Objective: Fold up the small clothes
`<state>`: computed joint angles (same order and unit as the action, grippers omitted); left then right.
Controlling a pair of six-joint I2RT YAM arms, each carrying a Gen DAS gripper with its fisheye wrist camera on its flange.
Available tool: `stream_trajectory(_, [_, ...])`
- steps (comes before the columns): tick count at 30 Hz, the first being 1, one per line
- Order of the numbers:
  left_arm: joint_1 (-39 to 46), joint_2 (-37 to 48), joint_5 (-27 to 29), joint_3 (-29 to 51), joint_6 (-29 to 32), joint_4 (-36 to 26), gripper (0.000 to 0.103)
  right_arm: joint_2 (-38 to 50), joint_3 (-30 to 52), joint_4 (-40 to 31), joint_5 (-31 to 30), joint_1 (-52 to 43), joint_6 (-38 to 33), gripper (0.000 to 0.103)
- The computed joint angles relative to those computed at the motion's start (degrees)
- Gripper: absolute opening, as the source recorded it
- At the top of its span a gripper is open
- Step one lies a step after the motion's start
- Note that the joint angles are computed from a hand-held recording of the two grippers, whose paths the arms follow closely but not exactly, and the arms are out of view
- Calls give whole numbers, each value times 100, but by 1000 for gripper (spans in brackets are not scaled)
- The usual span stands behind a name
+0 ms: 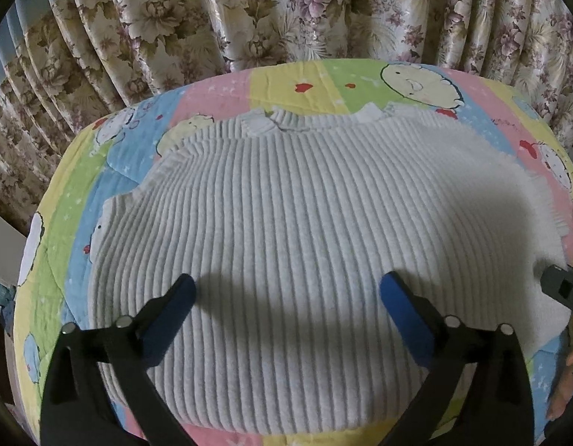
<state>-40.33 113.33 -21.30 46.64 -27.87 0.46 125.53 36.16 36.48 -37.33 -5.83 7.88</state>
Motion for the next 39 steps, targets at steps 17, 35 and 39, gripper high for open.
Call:
stream_trajectory(17, [47,156,0,-55,166,311,102,-286,658,-1105,414,235,44,37])
stream_trajectory(35, [106,43,73,-422,250,807,102,-1589,276,-1253,4352,2718,86,28])
stream_trajectory(39, [903,-1075,552,-1242,616,826,102,-1764,515,-1715,4632,3001,420,28])
